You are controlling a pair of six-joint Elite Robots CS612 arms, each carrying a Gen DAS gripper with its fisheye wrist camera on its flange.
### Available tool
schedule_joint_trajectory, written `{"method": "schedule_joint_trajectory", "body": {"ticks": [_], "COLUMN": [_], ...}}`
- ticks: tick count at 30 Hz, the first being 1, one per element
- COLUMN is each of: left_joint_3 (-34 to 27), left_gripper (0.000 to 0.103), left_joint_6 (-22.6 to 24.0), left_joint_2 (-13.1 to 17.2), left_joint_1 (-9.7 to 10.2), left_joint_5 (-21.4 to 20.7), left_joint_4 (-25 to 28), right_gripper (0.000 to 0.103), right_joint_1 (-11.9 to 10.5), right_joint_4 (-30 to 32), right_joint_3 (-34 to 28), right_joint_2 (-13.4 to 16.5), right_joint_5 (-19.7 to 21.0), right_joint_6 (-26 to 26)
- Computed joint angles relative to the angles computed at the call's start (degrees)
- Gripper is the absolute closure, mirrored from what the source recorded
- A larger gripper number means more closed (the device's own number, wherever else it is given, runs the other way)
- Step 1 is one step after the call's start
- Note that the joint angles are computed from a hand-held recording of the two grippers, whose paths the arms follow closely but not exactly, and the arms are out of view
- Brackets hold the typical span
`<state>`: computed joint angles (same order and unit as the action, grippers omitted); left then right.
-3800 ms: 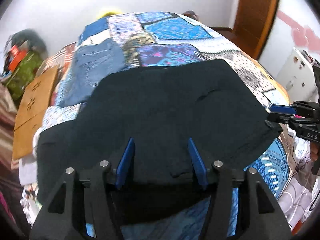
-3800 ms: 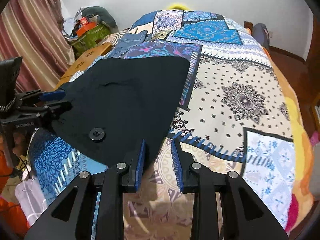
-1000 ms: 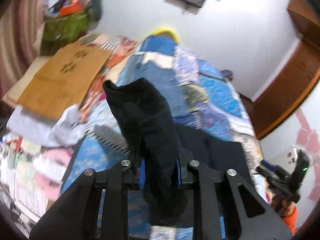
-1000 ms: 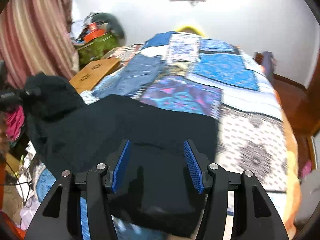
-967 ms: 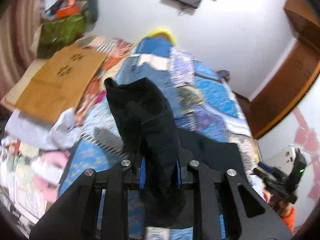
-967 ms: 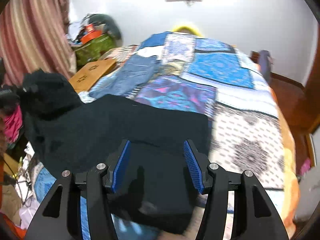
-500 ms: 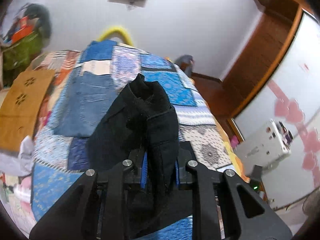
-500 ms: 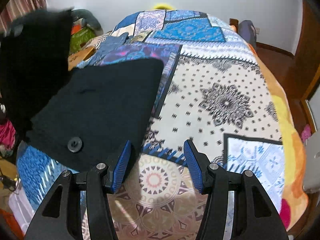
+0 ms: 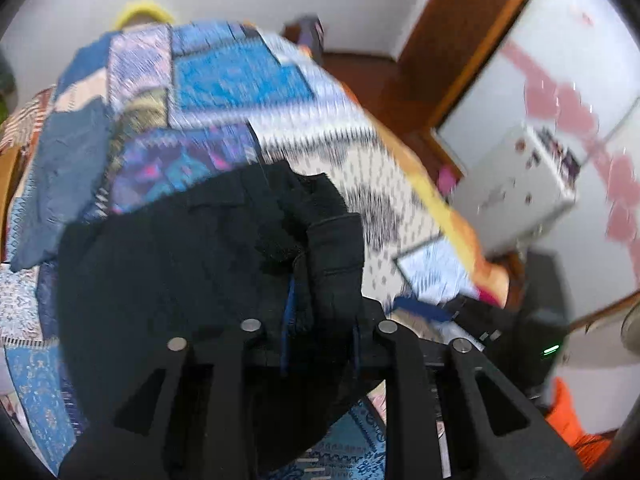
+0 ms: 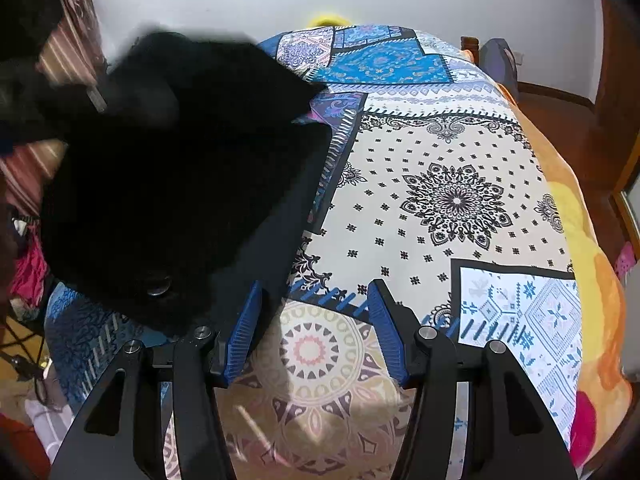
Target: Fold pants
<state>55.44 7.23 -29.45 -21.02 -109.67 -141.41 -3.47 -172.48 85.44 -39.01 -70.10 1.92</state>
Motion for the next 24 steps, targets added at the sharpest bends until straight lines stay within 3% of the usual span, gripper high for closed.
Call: {"method": "schedule_joint_trajectory", "body": {"ticks": [2,6,10,12,15,16,19,22,24], "left_joint_3": [0.9,2.0,3.6,3.5,1.9,0.3,-4.8,-13.3,-20.7], "left_gripper": [0.075,0.049,0.045,0.042,0.038,0.038,0.038,0.038,0.038], "left_joint_6": [2.2,4.1,4.9,3.2,0.1,-0.5,-1.1,-1.1,-1.1], "left_joint_2": [-0.1,-0.7,-2.6,-2.7,-2.2,-1.5,1.5,6.6,10.8], "left_joint_1": [-0.57,-0.49,0.59,1.41,2.47,2.85,3.5,3.93,4.41], "left_joint_5": [1.6,0.4,-3.1,-3.6,2.2,6.1,14.4,22.9,24.3], "left_joint_4": [0.7,1.4,-1.5,-4.6,-9.2,-9.9,-9.1,-4.0,2.2], "right_gripper": [0.052,0.052,0.052,0.052,0.052,0.052,0.052,0.052,0.052], "right_joint_1": [-0.1,-0.1,-0.1,-0.1,0.0,0.1,0.2,0.4,0.5], "right_joint_4": [-0.3,-0.7,-1.3,-2.1,-2.2,-2.4,-2.5,-3.2,-3.4], "right_joint_3": [0.4,1.2,2.0,2.5,2.8,3.0,3.4,3.9,4.1], "right_joint_2": [-0.3,-0.8,-1.3,-1.6,-1.9,-2.1,-2.5,-2.7,-2.5], "right_joint_5": [-0.1,-0.4,-0.9,-1.0,-1.5,-1.6,-1.1,-0.5,0.2], "right_joint_6": [0.2,0.9,1.2,1.3,0.8,0.6,0.1,0.7,1.6]}}
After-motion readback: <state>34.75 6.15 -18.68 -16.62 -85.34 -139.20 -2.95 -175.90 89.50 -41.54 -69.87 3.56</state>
